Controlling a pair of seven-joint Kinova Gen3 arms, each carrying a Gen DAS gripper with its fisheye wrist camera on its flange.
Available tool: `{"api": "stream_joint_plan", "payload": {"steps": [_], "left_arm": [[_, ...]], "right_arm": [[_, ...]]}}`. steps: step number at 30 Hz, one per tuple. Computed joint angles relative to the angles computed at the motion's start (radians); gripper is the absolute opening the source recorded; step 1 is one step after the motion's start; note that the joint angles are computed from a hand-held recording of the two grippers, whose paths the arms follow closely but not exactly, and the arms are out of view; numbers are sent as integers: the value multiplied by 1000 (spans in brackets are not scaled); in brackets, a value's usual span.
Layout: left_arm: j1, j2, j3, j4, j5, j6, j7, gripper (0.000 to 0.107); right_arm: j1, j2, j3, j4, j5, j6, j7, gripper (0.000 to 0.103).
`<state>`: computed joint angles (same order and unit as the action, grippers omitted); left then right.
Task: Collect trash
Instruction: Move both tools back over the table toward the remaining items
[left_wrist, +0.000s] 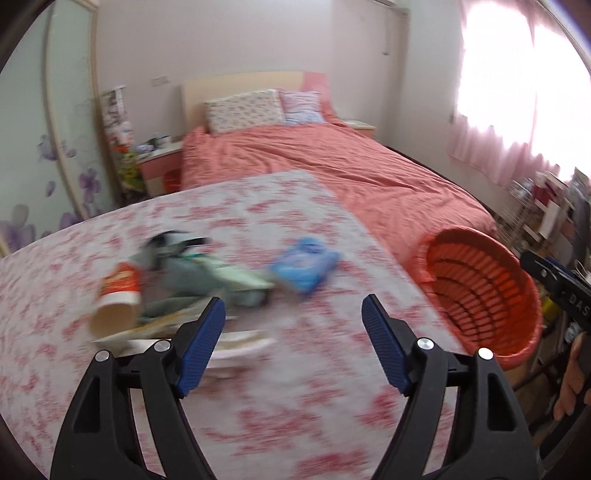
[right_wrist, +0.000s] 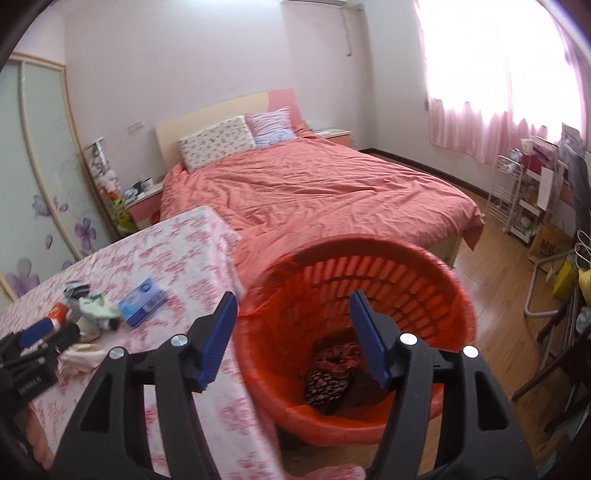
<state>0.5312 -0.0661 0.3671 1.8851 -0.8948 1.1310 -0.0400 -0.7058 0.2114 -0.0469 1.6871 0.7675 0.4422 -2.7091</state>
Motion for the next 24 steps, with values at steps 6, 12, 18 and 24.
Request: {"api": "stream_joint_plan", "payload": {"steps": [6,12,18,24], "left_arm": [[-67,-115,-2,93,27,67,18,76],[-173,-222,-33,190,80,66,-24,76],[-258,-301,-100,268,132,-15,-101,76],[-308,-329,-140,311,170,-136,-190,76]], "right_arm": [[-51,48,-37,-62,-39,42,69,62],[-110,120,-44,-147,-110,87,162,62],[-159,206,-35,-259,-193,134,258,62],[-190,298,-16,-403,-291,186,322,62]]}}
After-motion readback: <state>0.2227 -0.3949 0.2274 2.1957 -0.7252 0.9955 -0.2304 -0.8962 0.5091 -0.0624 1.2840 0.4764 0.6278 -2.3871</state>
